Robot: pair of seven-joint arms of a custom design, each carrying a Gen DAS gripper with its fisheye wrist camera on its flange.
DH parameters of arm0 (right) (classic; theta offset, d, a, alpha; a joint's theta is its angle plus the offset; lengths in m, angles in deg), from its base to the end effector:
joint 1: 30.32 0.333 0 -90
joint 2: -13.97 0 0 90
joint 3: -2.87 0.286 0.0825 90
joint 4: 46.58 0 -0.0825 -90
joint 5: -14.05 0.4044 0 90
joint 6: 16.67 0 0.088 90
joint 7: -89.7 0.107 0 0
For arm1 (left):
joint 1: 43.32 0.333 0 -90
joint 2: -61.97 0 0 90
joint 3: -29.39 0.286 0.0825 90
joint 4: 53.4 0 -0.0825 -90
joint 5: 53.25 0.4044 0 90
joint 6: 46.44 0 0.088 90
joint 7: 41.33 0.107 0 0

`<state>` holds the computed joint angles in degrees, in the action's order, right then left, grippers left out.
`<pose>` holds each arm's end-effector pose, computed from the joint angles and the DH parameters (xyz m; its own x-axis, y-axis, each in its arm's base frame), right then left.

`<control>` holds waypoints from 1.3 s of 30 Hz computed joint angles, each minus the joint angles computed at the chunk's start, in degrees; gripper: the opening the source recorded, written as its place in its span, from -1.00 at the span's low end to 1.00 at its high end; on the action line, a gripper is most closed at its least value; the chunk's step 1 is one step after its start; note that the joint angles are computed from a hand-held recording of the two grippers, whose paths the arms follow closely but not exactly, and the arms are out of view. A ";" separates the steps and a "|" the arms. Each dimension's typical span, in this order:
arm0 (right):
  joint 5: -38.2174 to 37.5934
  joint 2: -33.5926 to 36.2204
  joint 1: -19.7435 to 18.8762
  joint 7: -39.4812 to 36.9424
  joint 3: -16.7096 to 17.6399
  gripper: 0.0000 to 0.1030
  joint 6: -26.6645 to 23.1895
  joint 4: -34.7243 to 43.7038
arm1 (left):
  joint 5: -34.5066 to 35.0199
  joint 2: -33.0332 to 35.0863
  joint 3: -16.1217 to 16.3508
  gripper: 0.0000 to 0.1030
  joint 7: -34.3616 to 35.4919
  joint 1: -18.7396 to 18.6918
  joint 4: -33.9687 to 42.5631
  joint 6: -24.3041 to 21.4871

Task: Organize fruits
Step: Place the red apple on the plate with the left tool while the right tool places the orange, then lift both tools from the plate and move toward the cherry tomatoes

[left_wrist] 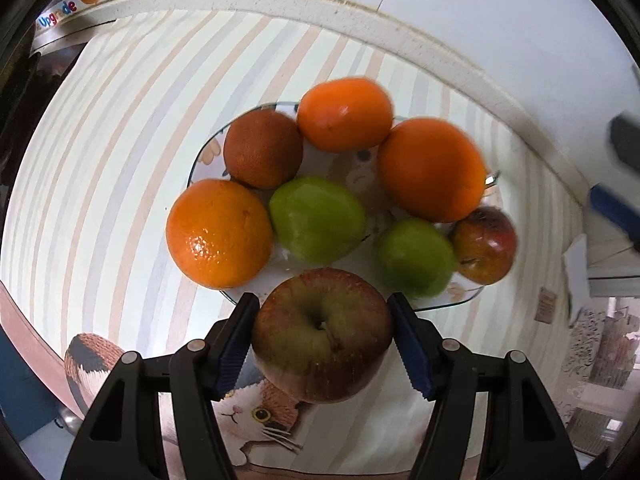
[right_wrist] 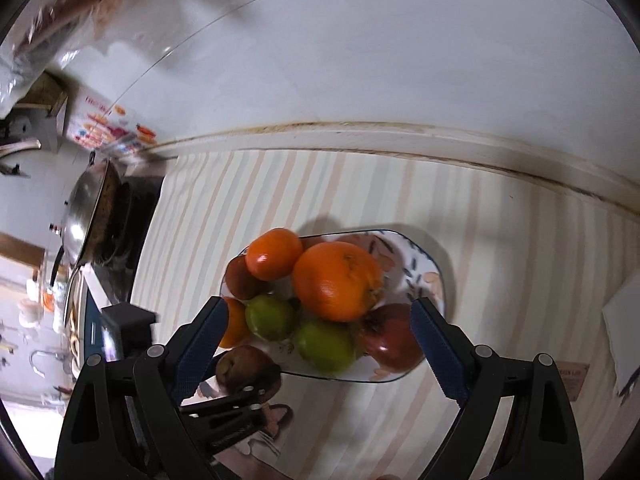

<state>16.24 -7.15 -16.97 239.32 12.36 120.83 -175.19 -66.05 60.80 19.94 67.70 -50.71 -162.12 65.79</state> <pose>0.4722 0.2061 0.5353 -0.5072 -0.7544 -0.4166 -0.7229 0.6356 -0.2709 0.5547 -0.1836 0.4792 -0.5248 -0.8335 0.1729 -0.8508 0.5074 -0.1365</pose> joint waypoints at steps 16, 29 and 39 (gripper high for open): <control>-2.41 -2.14 -2.36 6.46 1.23 0.83 3.94 -4.62 | 3.50 12.09 -2.61 0.25 -2.16 -1.03 15.70 0.60; -3.28 -2.01 -1.64 7.38 1.41 0.83 3.53 -5.31 | 2.82 11.78 -3.22 0.49 -1.26 -0.49 15.64 0.13; -10.14 -2.35 -0.09 11.70 5.68 0.86 -7.38 -2.17 | -0.27 -0.26 -0.62 0.66 4.07 1.61 5.35 4.86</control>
